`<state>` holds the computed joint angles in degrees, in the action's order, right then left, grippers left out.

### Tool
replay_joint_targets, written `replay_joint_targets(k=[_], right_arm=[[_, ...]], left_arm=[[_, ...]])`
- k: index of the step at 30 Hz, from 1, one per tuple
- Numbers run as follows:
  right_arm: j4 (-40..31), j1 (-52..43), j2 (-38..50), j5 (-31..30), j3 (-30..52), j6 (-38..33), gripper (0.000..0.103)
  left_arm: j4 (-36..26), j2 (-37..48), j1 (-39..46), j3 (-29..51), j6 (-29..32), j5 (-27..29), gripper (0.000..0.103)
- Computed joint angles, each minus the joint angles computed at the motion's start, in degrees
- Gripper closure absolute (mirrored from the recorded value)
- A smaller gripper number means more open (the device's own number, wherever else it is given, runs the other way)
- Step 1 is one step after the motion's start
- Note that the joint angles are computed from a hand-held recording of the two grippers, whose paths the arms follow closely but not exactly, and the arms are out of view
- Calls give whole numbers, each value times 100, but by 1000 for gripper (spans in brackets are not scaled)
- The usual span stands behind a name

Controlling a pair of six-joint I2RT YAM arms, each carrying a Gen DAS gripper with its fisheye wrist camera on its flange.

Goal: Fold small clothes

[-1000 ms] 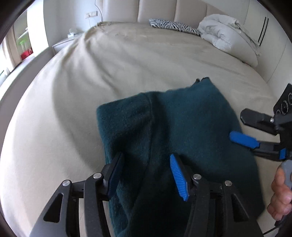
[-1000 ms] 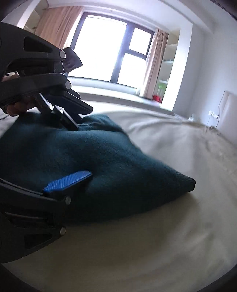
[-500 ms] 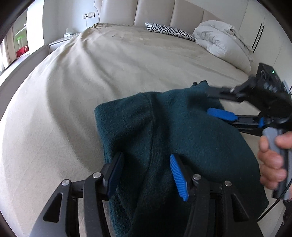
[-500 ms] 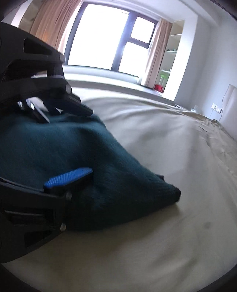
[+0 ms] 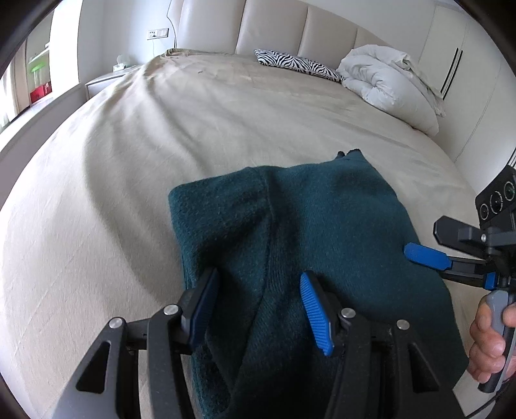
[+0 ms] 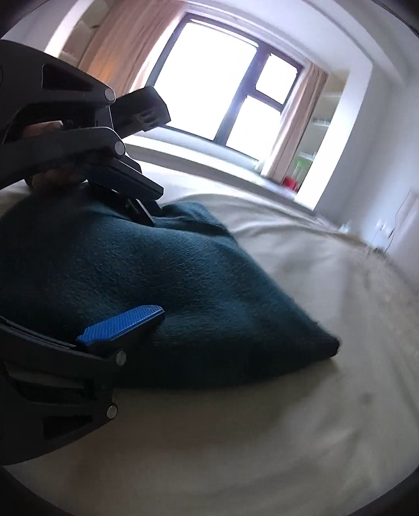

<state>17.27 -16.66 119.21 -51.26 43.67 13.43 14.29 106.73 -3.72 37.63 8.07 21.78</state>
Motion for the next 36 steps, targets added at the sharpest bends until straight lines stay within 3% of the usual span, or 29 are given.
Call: replay_joint_targets(k=[3, 5, 8, 11, 14, 17, 21, 24, 29, 31, 36], right_arm=[[-262, -323, -503, -36, -166, 614, 36], [-238, -634, -873, -98, -390, 547, 31], [-1505, -1001, -781, -28, 48, -270, 29], [-2905, -1164, -151, 226, 686, -1078, 28], [-3500, -1068, 389, 115, 1054, -1642, 28], [-3361, -941, 524, 124, 1006, -1734, 31], [-3363, -587, 536, 279, 1109, -1522, 33], [-3426, -501, 648, 209, 1233, -1337, 33], [-3203, -557, 900, 82, 1287, -1050, 46], [-3017, -421, 744, 288, 1140, -967, 51], [-2956, -370, 307, 576, 804, -1173, 64]], left_arm=[[-212, -330, 388, -128, -95, 531, 48], [-436, -777, 670, -315, -172, 594, 45], [-1007, -1036, 1259, -301, -60, 1173, 32], [-2311, -313, 1643, 426, 357, 1688, 32], [-3131, 422, 1970, 971, 674, 2216, 33], [-3696, 705, 2075, 1360, 700, 2504, 32], [-4180, 881, 1795, 1741, 773, 2329, 33], [-4605, 1274, 1696, 2214, 668, 2538, 33], [-4535, 1501, 1502, 2445, 263, 2566, 33], [-4426, 1473, 1396, 2409, 165, 2461, 52], [-4061, 1177, 1279, 2076, 7, 2213, 71]])
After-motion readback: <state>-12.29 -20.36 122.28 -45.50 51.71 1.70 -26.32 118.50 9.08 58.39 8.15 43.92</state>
